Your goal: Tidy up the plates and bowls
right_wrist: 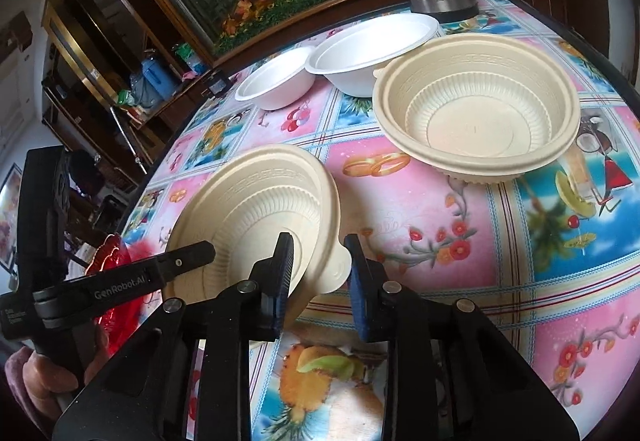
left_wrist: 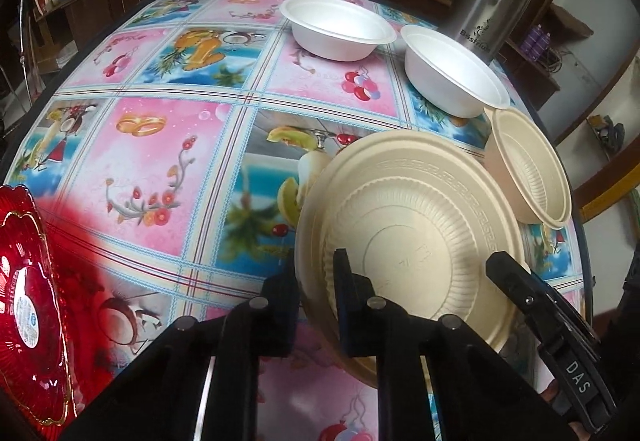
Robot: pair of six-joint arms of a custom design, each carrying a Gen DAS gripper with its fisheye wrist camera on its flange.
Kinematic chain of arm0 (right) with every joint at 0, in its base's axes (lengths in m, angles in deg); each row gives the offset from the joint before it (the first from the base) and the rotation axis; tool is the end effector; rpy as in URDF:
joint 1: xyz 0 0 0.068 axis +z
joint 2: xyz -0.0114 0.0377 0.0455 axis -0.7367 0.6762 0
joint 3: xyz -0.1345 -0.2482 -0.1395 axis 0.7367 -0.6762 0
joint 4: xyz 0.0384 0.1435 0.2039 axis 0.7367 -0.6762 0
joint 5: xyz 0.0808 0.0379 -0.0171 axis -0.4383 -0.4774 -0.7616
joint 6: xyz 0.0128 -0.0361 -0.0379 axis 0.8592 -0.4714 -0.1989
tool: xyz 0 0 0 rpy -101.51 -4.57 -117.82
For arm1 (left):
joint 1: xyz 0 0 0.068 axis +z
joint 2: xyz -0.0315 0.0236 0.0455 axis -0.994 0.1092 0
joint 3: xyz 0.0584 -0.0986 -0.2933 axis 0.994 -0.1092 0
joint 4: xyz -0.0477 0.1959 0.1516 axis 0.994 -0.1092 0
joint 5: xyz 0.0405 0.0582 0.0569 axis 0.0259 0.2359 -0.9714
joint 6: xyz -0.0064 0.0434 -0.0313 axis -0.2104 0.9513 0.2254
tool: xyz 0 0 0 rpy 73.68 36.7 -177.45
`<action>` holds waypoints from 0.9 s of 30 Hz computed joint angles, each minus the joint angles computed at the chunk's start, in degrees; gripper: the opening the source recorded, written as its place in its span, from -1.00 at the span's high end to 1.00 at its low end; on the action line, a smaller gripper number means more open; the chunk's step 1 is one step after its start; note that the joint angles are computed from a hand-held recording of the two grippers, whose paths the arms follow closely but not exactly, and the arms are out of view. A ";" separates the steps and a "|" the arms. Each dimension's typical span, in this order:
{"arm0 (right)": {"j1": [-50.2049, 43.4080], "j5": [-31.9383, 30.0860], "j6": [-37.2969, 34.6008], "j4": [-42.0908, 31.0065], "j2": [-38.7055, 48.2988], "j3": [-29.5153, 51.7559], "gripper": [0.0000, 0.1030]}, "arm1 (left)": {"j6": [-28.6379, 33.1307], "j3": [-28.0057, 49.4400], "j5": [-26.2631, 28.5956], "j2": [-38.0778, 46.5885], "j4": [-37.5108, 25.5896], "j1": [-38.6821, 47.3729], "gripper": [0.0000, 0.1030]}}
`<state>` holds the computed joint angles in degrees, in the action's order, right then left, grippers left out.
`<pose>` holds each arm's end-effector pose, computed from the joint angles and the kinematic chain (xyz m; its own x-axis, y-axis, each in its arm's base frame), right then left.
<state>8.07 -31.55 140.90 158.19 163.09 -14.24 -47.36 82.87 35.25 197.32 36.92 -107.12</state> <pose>0.1156 0.1275 0.0298 -0.4783 0.6405 -0.6008 0.4498 0.7663 0.4587 0.2731 -0.1295 0.0340 -0.7336 0.4835 -0.4776 0.6231 0.7590 -0.1887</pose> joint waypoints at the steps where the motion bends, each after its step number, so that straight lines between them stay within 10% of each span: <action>1: 0.22 0.16 0.27 0.35 0.14 -0.02 0.54 | 0.14 -0.07 0.05 -0.03 -0.06 0.28 0.73; 5: 2.23 1.43 2.94 2.39 0.83 -0.51 0.60 | 1.14 -0.86 0.11 -1.03 -0.81 1.42 0.73; 13: 7.88 6.00 6.21 -19.14 -13.94 5.85 0.60 | 5.36 -6.53 3.48 -9.77 0.23 8.40 0.73; 19: 9.93 8.39 1.18 -40.27 -25.94 16.60 0.60 | 11.13 -7.10 9.66 -15.12 -4.27 19.33 0.74; 27: 7.90 3.16 -10.48 -44.59 -20.71 32.73 0.60 | 20.52 -1.87 15.65 -15.61 -11.68 37.46 0.74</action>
